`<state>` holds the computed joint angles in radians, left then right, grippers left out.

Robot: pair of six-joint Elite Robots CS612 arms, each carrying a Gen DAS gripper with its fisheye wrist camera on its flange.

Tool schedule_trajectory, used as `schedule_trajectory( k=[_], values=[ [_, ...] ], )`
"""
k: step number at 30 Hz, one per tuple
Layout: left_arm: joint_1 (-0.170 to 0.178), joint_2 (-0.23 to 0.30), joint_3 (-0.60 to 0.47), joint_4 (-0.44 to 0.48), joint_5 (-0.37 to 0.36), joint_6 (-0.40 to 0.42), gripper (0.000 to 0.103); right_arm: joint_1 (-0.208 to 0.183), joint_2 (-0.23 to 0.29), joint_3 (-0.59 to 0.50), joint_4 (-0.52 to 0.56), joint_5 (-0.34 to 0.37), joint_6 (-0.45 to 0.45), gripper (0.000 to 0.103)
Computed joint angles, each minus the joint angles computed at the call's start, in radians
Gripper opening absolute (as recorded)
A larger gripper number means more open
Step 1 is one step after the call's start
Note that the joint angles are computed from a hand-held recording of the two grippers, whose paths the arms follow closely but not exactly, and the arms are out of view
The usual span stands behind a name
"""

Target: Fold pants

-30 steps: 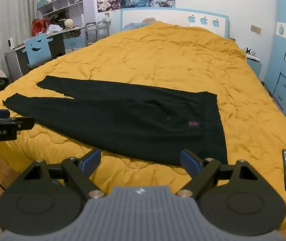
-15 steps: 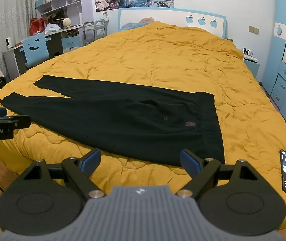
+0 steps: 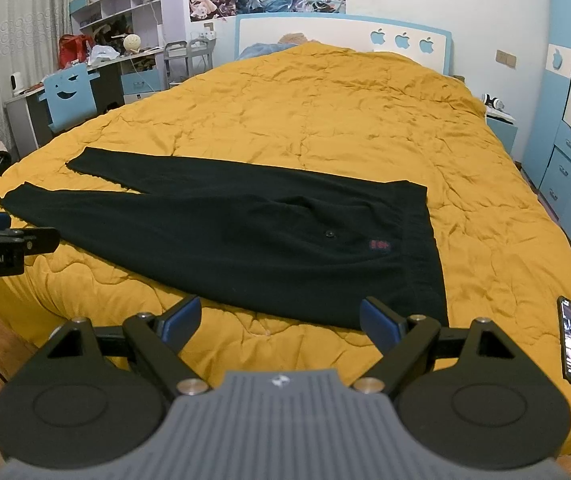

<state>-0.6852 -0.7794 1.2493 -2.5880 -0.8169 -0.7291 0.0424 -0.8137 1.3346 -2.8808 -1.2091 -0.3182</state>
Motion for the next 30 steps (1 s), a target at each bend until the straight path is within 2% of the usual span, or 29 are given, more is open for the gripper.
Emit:
schedule_trajectory(
  k=[30],
  values=[
    [-0.001, 0.003, -0.005, 0.008, 0.002, -0.001, 0.088, 0.002, 0.000, -0.004, 0.016, -0.013, 0.005, 0.083]
  ],
)
